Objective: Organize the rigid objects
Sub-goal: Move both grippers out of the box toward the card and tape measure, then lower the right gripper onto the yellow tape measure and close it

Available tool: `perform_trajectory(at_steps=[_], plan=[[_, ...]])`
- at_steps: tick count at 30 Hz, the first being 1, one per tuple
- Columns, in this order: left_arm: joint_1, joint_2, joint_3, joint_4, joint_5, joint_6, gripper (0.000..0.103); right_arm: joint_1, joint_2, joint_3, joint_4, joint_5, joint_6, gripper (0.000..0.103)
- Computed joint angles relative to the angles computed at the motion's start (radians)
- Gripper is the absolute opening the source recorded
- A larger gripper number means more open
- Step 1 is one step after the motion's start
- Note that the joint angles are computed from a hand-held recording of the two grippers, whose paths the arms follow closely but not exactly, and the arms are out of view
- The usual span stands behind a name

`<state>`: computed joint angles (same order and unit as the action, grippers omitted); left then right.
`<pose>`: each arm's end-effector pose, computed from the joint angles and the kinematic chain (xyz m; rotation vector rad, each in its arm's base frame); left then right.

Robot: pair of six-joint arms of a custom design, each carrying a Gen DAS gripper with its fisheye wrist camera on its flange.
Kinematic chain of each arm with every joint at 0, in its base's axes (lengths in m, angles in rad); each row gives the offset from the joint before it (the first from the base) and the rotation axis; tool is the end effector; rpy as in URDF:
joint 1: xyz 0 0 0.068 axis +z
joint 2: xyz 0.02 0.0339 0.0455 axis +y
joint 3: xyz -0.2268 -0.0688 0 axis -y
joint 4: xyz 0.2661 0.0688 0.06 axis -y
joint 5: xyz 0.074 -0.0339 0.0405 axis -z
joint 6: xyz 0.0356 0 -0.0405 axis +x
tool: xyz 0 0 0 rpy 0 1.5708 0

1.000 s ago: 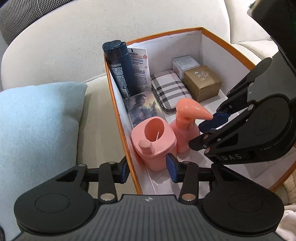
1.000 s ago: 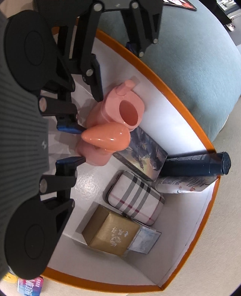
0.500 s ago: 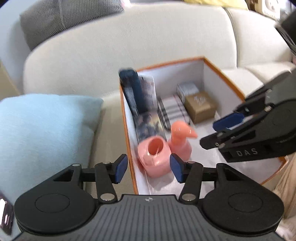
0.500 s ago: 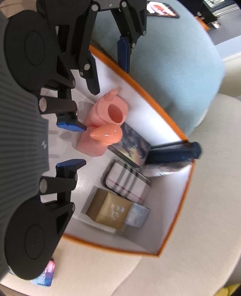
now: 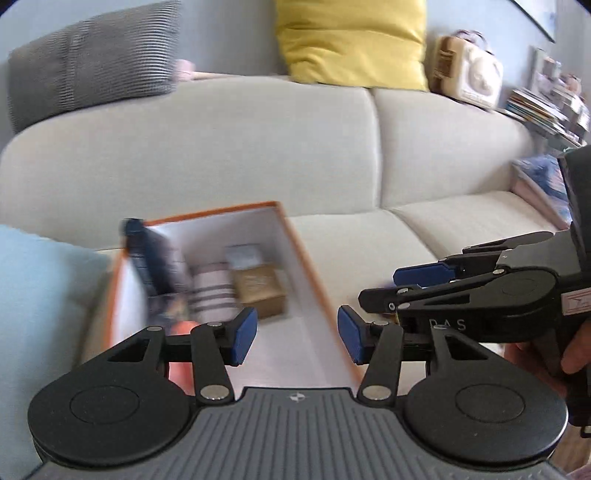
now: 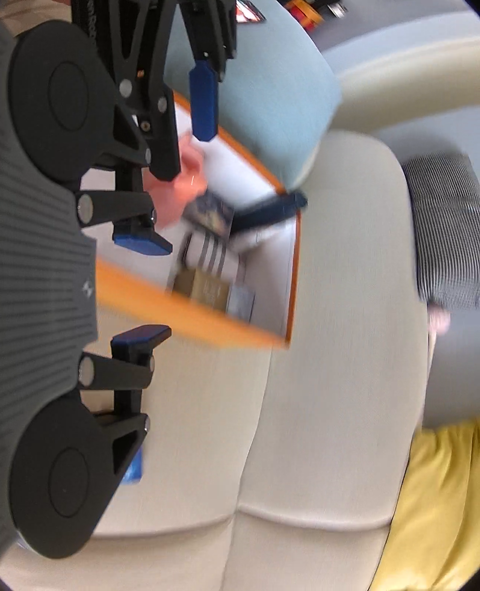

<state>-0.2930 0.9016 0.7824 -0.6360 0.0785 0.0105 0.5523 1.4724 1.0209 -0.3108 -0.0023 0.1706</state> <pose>0.2197 -0.0692 0.2443 0.3920 2.3015 -0.2327 0.2916 0.1798 0.2014 -0.4491 2.3185 0.3598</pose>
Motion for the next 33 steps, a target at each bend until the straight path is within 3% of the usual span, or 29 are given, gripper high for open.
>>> perform_trajectory(at_steps=[7, 12, 19, 23, 33], plan=[[-0.219, 0.201, 0.081, 0.067, -0.050, -0.053, 0.060, -0.176, -0.091, -0.167, -0.004, 0.005, -0.011, 0.045], [-0.275, 0.386, 0.157, 0.103, 0.021, -0.146, 0.060, -0.306, -0.039, -0.208, -0.022, -0.039, -0.003, 0.045], [-0.324, 0.602, 0.256, 0.108, -0.023, -0.199, 0.060, -0.436, 0.127, -0.154, 0.025, -0.224, 0.077, 0.045], [-0.320, 0.668, 0.291, 0.098, -0.064, -0.245, 0.060, -0.434, 0.211, -0.104, 0.067, -0.247, 0.075, 0.045], [-0.285, 0.794, 0.373, 0.108, -0.031, -0.238, 0.060, -0.459, 0.379, 0.002, 0.115, -0.331, 0.132, 0.045]])
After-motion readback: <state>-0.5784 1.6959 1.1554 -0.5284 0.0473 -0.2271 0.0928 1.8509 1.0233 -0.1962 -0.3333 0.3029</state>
